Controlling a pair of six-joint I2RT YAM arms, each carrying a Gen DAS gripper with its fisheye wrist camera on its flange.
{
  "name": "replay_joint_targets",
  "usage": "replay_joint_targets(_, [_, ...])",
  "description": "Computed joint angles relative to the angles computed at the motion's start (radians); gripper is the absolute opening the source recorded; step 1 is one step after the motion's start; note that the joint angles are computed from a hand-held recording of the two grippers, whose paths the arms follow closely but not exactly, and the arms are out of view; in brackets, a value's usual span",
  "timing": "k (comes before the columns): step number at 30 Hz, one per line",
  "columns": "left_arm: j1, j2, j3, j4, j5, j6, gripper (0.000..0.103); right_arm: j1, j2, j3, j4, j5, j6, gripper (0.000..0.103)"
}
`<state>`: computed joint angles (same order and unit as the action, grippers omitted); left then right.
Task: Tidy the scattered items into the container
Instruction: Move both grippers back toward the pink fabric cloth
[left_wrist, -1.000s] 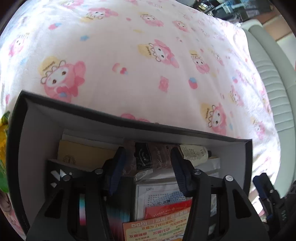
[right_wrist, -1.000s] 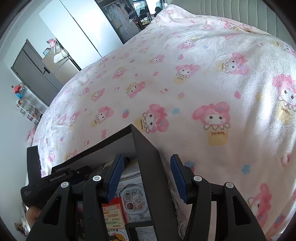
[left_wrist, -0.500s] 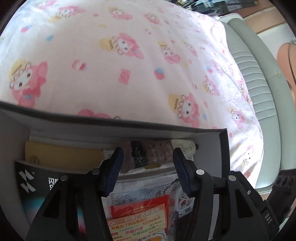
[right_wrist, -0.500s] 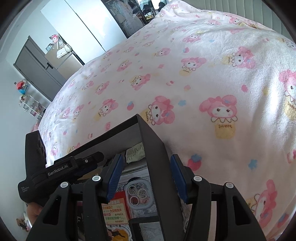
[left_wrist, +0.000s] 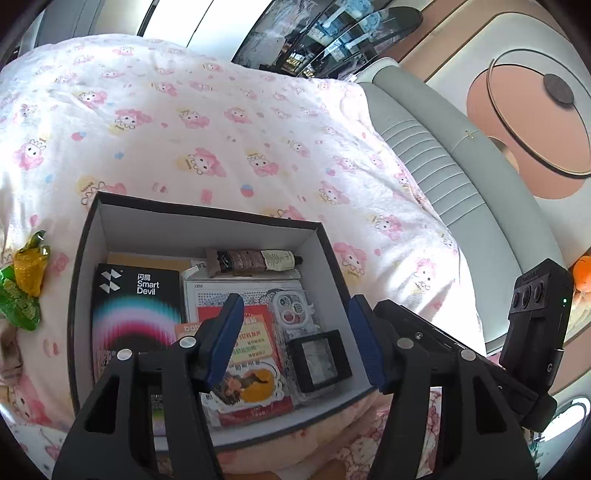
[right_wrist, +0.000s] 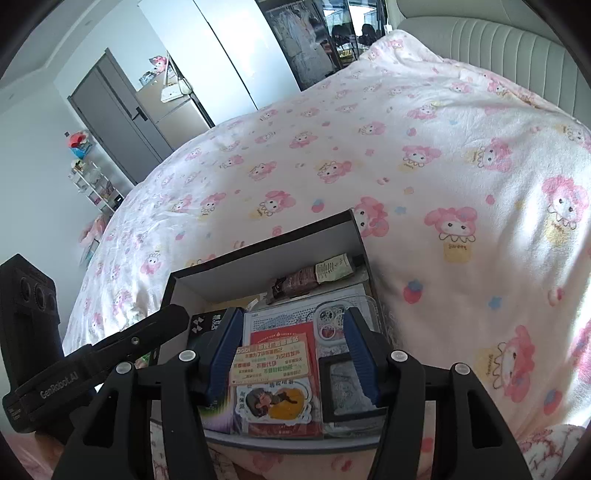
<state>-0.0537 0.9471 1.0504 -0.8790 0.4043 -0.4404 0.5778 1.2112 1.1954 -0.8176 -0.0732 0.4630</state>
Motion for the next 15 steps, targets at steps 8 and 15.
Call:
replay_joint_targets(8, [-0.13,-0.187,0.045,-0.161,-0.174,-0.017,0.061,0.273,-0.113,0.076,-0.142,0.248,0.04,0.058])
replay_joint_targets(15, [-0.008,-0.271,0.086,-0.305,-0.152,0.079,0.062,0.395,-0.1,0.1,-0.149,0.298,0.073,0.058])
